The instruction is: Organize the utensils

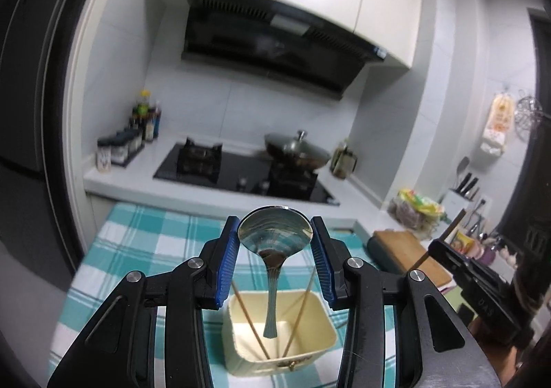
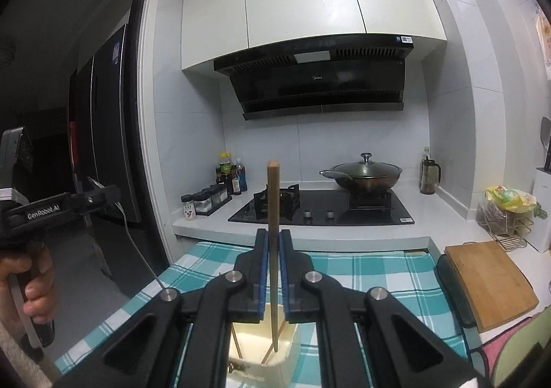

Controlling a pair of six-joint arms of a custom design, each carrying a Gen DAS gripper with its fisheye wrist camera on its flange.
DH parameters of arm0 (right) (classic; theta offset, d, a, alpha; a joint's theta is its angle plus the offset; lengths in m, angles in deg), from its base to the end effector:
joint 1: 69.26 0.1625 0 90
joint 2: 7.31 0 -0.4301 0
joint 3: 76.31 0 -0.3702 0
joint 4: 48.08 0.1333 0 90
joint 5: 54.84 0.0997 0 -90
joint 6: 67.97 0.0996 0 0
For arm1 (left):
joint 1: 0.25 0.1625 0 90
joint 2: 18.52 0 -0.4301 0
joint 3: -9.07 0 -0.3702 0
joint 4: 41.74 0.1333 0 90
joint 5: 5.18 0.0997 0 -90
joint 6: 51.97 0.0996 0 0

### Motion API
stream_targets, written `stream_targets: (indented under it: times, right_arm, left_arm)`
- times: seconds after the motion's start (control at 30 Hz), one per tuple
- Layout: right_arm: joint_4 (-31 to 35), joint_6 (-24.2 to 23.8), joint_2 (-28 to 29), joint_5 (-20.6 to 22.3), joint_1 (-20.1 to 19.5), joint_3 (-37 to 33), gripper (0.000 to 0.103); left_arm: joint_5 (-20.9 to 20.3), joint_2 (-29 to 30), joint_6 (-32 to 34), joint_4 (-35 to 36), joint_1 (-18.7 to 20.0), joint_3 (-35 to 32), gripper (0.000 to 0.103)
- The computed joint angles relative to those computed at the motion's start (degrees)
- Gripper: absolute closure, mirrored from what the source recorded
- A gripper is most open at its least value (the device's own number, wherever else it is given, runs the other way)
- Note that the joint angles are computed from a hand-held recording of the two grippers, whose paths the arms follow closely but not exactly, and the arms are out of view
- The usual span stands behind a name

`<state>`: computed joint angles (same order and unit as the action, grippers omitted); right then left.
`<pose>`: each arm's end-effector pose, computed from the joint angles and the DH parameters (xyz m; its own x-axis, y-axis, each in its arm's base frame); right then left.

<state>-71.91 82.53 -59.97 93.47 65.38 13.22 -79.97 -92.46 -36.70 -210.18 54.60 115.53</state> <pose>0.4460 -0.3825 0.1734 -0.7542 0.1130 0.6468 -0.6089 0.2484 -0.7534 -0.1975 -0.5575 0.3816 -0.7603 0.5371 -0.3653 0.6227 0.4430 -0.6449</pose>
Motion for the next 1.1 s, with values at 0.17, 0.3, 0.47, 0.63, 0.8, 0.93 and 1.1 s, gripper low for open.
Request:
stream_targets:
  times: [0.17,0.3,0.47,0.63,0.8,0.93,1.1]
  right_arm:
    - [16.1,12.5,6.1,-5.6,-7.2,-7.1,0.097]
    - [29.8,24.8,10.2,-10.9,-12.3,-12.2,0.097]
    - [38.9,32.0,13.8,-13.6,-15.4,-16.7,0.091]
    - [37.8,36.2,9.8,-14.3,-13.1,-12.5,0.052]
    - [44.7,39.4,7.7,-5.4,-7.0,-8.8,0.049]
    - [53.3,49.7,7.4,0.5,-3.2,-2.6,0.047]
    - [59.1,70.0,10.2,6.1,0.0,11.1,0.047]
  left_arm:
    - [3.8,6.9,-0.6,5.2,2.7,-2.9,0.062]
    - [5.5,10.3,-2.5,11.0,4.4,-5.1,0.061]
    - [5.5,12.2,-5.4,16.8,5.5,-7.0,0.055]
    - [5.4,6.5,-5.5,18.8,5.4,-3.8,0.029]
    - [9.1,-3.9,-0.9,21.9,5.4,4.9,0.015]
    - [11.5,-12.0,0.9,23.5,7.3,14.9,0.013]
    - [13.8,-17.8,2.7,14.7,10.9,28.3,0.013]
